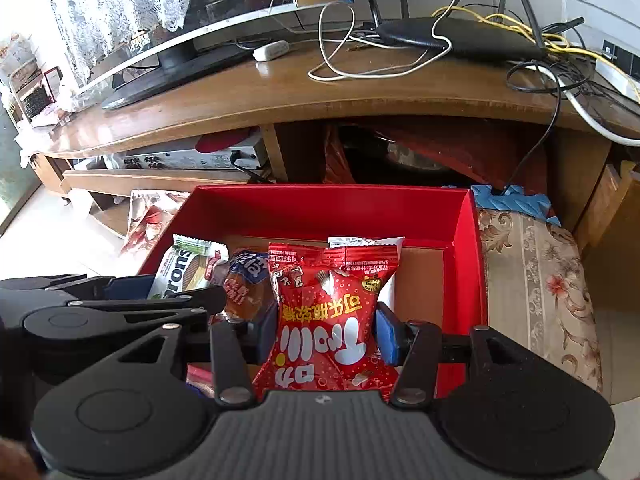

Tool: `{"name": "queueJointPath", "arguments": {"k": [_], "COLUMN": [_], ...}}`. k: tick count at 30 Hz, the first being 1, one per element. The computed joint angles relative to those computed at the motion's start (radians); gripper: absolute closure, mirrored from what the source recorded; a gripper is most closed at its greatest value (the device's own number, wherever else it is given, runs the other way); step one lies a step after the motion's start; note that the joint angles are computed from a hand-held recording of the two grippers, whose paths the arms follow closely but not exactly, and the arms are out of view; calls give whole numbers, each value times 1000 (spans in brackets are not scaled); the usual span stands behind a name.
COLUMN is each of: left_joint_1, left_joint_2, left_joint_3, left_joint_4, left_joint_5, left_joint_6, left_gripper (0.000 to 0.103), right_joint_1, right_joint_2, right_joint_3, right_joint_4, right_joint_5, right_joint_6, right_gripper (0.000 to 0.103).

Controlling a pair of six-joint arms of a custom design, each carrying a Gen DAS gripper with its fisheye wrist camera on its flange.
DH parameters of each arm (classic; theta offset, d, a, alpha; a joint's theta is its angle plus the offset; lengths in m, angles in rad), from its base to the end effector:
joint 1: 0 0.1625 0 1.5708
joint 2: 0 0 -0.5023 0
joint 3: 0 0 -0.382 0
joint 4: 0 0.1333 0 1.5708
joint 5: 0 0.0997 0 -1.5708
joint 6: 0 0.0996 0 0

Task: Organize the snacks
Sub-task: 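Lower both snacks into the red box and open both grippers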

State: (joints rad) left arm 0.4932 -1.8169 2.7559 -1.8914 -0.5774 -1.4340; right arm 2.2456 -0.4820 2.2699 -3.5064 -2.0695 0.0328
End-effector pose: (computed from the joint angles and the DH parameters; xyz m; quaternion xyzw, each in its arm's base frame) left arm -0.0321 -0.2633 0.2393 -0.0057 0.8499 -0.3487 0.3950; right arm 0.3632 -0.3168 -0.0495 0.2876 -0.9228 0.1523 0.2061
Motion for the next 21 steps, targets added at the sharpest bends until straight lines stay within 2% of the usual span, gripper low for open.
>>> {"name": "queueJointPath", "arguments": {"k": [14, 21], "left_joint_1": [130, 146], "left_joint_2": [67, 73], "left_joint_3": [24, 23], "left_joint_4": [-219, -209], "left_joint_5": [28, 32], "left_joint_6": [144, 133], "left_gripper": [39, 39], "right_joint_1": [-20, -18], "right_joint_2": [45, 69], "right_joint_3": [-28, -42], "right_joint_4": [1, 4], "right_joint_5": [-3, -31], "right_joint_6": [-29, -41], "right_gripper": [50, 50]}}
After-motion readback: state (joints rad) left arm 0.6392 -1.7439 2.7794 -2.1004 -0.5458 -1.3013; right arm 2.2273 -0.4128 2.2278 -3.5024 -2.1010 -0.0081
